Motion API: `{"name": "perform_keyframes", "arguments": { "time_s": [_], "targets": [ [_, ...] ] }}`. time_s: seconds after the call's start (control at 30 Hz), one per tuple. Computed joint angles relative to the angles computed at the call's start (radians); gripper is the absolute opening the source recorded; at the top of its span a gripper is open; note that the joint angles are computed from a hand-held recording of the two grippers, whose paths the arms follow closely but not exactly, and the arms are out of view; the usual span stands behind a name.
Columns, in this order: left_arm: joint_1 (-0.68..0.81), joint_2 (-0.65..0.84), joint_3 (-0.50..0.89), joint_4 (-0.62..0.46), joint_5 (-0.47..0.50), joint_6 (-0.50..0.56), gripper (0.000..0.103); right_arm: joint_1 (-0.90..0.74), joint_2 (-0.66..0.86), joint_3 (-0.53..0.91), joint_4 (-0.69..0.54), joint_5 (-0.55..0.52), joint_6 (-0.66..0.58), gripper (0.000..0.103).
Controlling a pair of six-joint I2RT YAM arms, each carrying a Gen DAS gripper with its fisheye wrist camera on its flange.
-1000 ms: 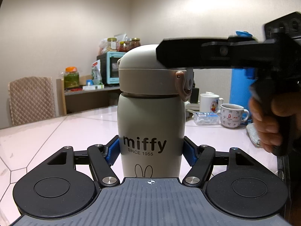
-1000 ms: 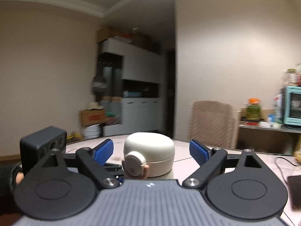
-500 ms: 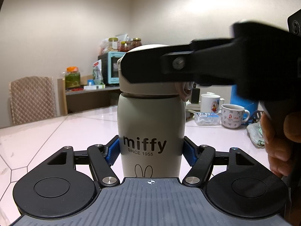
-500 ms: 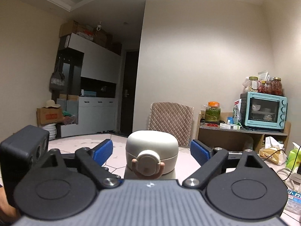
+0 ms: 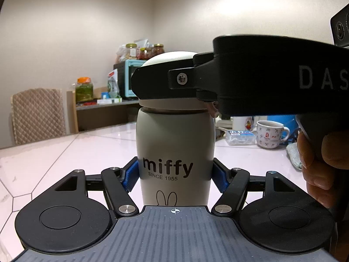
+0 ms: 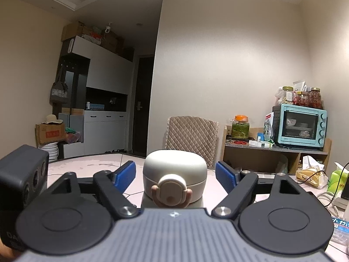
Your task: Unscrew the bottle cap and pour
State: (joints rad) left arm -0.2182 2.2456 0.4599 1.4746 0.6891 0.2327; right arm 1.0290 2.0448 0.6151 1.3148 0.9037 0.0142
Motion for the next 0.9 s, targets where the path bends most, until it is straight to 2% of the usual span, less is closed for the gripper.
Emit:
{"name": "perform_keyframes", "arguments": {
  "time_s": [0.17,0.4,0.43,0.63,0.77,0.8,0.9],
  "targets": [
    [0.01,-0.008,-0.023,0.011,0.01,0.005,0.072,0.008,0.006,0.005,-0.009,0.011,0.002,0.065],
    [0.001,-0.005,-0.064,0.058,0.0,0.001,0.072,-0.001,-0.005,-0.021,0.006,-0.028,-0.007,0.065],
    [-0.001,-0.013,-0.047,0.033,-0.001,0.0,0.072,-0.005,-0.008,-0.029,0.013,-0.041,-0.011,0.065],
    [-0.013,-0.015,-0.055,0.043,-0.015,-0.006,0.072,-0.068,-0.059,-0.102,0.038,-0.209,-0.027,0.065],
    [-0.015,-0.023,-0.071,0.051,-0.017,-0.006,0.072,-0.147,-0.111,-0.161,0.044,-0.396,-0.041,0.065],
    [-0.015,-0.025,-0.076,0.053,-0.017,-0.007,0.072,-0.154,-0.116,-0.165,0.044,-0.412,-0.046,0.065],
    [-0.01,-0.038,-0.052,0.015,-0.013,-0.006,0.072,-0.206,-0.149,-0.196,0.042,-0.537,-0.096,0.065]
  ]
}}
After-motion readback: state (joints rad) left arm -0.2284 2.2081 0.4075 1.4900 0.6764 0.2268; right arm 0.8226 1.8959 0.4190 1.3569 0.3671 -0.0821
